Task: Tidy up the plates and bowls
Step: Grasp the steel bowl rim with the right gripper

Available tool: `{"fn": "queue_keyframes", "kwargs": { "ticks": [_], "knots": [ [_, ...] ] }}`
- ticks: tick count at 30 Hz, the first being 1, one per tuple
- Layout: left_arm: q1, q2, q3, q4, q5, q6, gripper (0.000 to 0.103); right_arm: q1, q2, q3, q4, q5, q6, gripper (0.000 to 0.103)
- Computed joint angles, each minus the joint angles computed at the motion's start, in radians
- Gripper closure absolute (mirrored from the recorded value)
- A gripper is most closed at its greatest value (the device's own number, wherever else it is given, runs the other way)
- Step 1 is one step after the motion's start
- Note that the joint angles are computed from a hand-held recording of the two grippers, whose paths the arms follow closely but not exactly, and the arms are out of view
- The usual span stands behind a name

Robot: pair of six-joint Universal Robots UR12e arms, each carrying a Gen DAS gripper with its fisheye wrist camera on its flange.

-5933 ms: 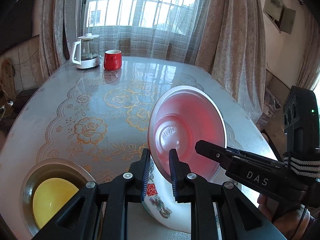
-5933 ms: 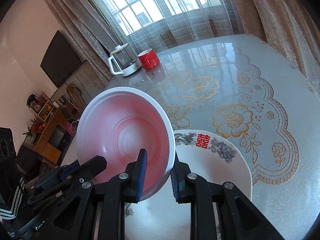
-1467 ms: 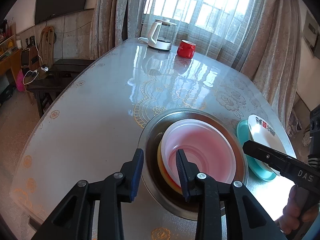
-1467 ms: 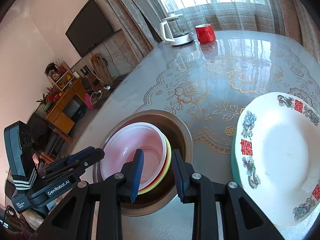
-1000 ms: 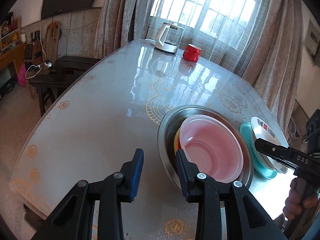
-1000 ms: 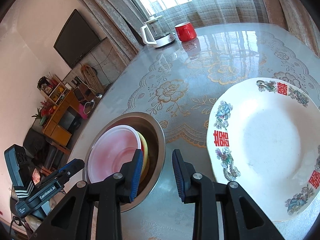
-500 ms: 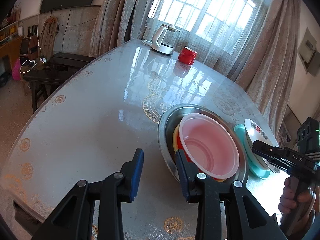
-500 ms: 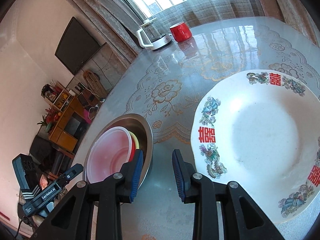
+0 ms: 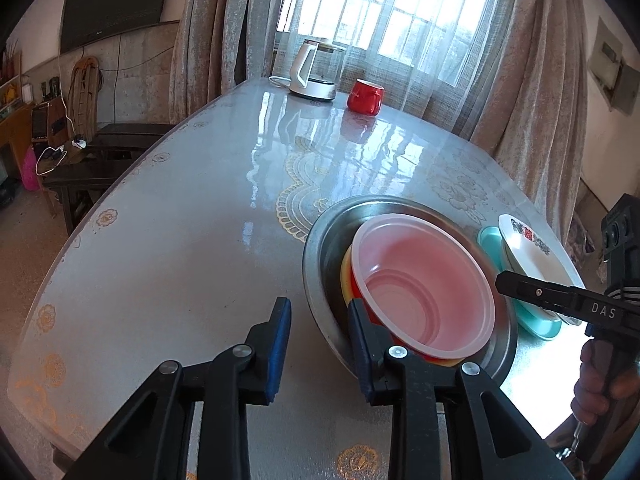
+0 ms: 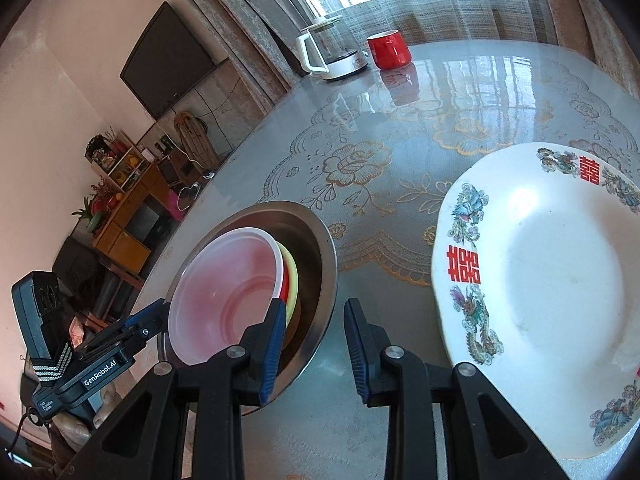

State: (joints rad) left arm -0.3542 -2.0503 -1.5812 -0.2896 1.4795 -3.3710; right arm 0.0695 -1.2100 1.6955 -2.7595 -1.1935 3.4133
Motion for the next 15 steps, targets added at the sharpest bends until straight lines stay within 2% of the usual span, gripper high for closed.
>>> {"fn": "queue_keyframes", "kwargs": {
  "ticks": [6,15],
  "knots": [
    [-0.004,-0.009,0.01,0.001,0.012,0.023,0.074,0.004,0.003,-0.008,0.023,-0.002,-0.013,0.073],
    [-0.001,-0.017,0.018,0.006,0.005,0.01,0.076,0.014,0.008,-0.024,0.067,-0.024,-0.047,0.073]
  ]
}}
